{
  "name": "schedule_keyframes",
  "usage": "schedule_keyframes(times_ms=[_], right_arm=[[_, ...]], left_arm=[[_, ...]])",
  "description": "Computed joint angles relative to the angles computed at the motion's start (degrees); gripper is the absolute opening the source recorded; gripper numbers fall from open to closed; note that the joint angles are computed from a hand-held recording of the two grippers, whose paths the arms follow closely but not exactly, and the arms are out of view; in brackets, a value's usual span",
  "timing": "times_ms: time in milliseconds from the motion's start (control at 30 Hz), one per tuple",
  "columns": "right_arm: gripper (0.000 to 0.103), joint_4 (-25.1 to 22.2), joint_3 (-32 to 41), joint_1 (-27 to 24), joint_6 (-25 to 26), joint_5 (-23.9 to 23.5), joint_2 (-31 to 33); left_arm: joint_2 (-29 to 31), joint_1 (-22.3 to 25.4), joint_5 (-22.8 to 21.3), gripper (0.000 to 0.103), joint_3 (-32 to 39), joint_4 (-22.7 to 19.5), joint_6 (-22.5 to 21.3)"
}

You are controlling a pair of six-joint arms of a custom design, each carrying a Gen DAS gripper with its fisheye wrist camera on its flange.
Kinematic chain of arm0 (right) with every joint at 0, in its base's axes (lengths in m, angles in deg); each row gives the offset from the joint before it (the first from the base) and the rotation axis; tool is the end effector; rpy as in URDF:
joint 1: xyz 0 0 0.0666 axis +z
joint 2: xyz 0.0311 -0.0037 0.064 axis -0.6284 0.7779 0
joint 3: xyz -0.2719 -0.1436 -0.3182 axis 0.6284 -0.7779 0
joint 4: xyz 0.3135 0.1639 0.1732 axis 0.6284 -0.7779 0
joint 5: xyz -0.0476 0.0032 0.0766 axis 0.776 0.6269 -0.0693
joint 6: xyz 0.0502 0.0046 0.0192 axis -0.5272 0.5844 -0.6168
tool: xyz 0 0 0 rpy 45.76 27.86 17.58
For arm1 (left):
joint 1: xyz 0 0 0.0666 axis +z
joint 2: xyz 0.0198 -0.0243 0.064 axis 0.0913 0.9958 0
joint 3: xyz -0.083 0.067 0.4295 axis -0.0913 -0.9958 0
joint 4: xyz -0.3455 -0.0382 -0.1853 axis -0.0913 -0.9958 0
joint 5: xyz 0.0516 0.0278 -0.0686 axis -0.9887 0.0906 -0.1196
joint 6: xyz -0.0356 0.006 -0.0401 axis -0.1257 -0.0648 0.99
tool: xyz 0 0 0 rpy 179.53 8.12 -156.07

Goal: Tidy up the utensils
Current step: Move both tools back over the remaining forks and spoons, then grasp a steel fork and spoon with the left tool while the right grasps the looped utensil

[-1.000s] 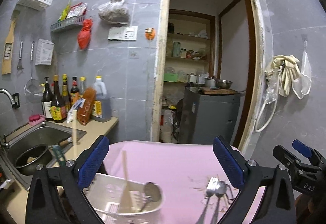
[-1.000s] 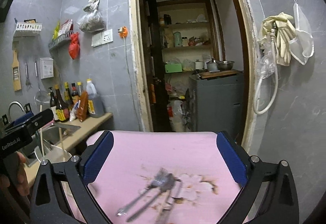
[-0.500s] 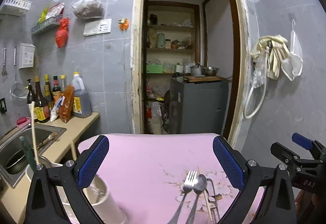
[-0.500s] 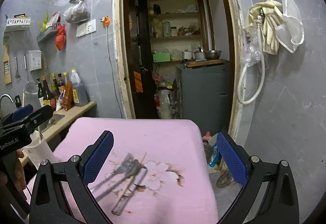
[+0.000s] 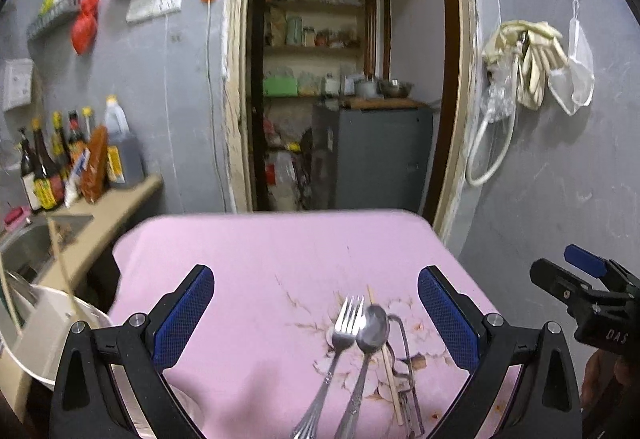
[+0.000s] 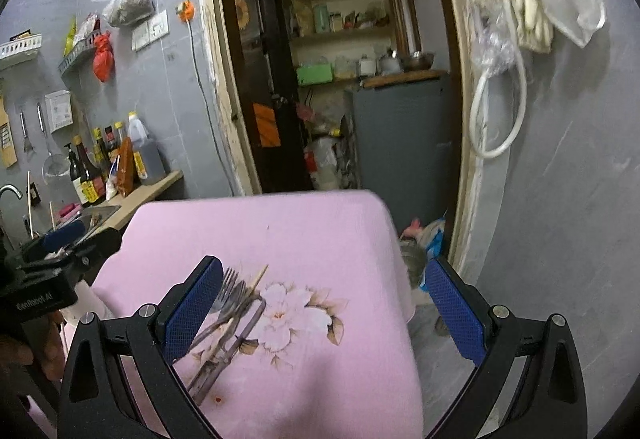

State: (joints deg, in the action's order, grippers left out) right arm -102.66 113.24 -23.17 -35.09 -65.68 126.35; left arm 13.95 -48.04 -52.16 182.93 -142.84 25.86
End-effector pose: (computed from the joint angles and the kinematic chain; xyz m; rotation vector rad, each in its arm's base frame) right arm 0.3978 0.1208 0.5982 -0.3678 2.0736 0.4581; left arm 0.2984 -0.3511 0.6070 -0.3502 2.0252 0.1539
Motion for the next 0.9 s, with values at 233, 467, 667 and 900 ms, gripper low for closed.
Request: schedule_keyframes(times_ms=[233, 467, 667, 900], right_arm=[[0.086, -5.8, 2.3, -0.3, -0.4, -5.5, 5.2], [0.065, -11.2, 4.1, 1.2, 0.1, -9.0, 10.4], [0.052, -14.0, 5.0, 3.5, 0.2, -10.4, 13.3], [0.049, -16.3, 5.0, 6.3, 1.7, -8.5, 13.9]], left_arm=[[0.3, 3.3, 8.5, 0.086, -2.0, 2.1, -1.5], [1.1, 7.3, 17.4, 0.070, -3.5, 3.7, -3.3], [0.9, 12.0, 27.7, 0.053, -6.3, 9.1, -4.0], [2.1, 15.4, 35.7, 0.042, -7.4, 12.5, -6.1]])
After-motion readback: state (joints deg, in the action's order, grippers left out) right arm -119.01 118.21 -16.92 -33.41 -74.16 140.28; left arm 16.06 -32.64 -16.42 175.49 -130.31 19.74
